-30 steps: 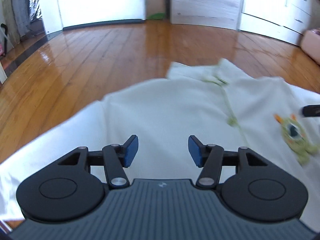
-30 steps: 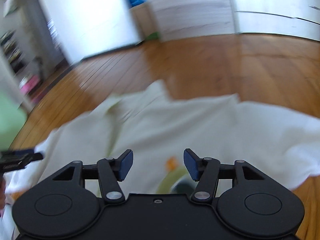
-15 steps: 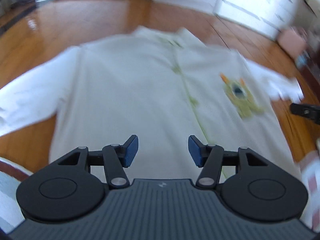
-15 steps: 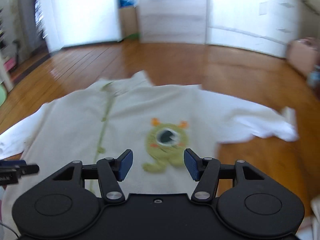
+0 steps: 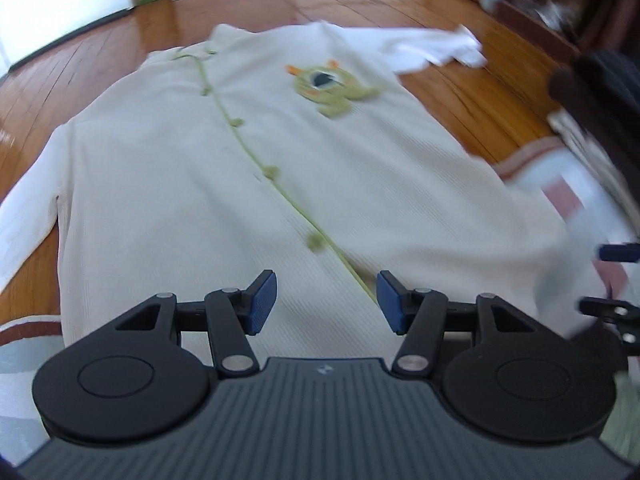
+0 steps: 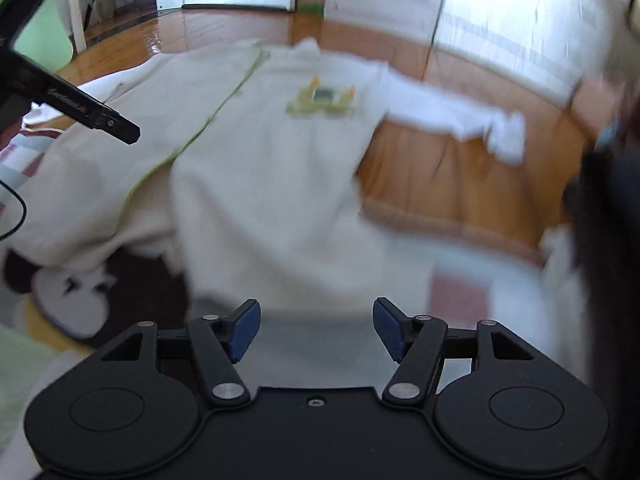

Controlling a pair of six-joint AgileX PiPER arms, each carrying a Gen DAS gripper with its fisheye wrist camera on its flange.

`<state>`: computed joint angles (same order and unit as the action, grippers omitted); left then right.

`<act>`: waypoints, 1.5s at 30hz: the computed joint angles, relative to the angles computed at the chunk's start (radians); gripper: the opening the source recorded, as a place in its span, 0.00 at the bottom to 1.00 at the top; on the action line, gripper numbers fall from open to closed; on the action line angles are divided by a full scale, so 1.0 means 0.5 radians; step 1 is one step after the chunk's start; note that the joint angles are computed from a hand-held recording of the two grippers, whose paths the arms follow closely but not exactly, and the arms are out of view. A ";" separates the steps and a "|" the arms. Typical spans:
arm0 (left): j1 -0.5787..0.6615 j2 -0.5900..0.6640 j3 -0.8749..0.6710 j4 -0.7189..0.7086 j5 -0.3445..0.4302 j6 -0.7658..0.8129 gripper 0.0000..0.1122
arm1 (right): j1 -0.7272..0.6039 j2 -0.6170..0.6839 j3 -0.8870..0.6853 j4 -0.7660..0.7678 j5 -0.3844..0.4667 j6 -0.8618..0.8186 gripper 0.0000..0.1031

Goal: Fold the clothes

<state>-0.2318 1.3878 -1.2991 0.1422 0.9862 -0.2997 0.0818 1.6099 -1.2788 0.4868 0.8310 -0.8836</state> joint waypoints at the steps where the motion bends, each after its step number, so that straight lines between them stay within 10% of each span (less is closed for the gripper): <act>1: -0.031 -0.038 0.029 -0.021 0.010 -0.017 0.49 | -0.003 0.003 0.040 0.048 0.016 -0.039 0.66; 14: -0.453 0.067 0.243 0.377 -0.013 -0.149 0.61 | 0.346 -0.059 0.459 -0.116 -0.736 0.004 0.66; 18: -0.531 0.183 0.255 0.498 -0.106 -0.072 0.65 | 0.267 0.011 0.376 0.294 -0.623 -0.336 0.64; 20: -0.487 0.231 0.225 0.422 -0.127 -0.006 0.64 | 0.247 0.054 0.353 0.432 -0.603 -0.499 0.39; 21: -0.457 0.245 0.205 0.373 -0.128 0.009 0.63 | 0.265 0.079 0.324 0.387 -0.615 -0.488 0.00; 31: -0.026 -0.077 0.472 -0.711 -0.860 0.646 0.64 | 0.172 0.379 -0.537 0.417 0.002 0.040 0.01; 37: -0.122 0.040 0.481 -0.211 -1.197 0.380 0.66 | 0.138 0.697 -1.201 0.644 0.554 0.315 0.01; 38: -0.099 0.072 0.483 -0.252 -1.253 0.473 0.51 | 0.137 0.653 -1.131 0.652 0.507 0.297 0.01; 39: -0.083 0.118 0.445 -0.282 -1.229 0.533 0.06 | 0.136 0.607 -1.058 0.663 0.455 0.278 0.01; 42: -0.059 0.222 0.286 -0.062 -0.976 0.351 0.03 | 0.138 0.474 -0.846 0.700 0.296 0.221 0.06; 45: 0.033 0.175 0.317 -0.178 -1.035 0.410 0.03 | 0.085 0.215 -0.378 0.694 -0.182 0.231 0.49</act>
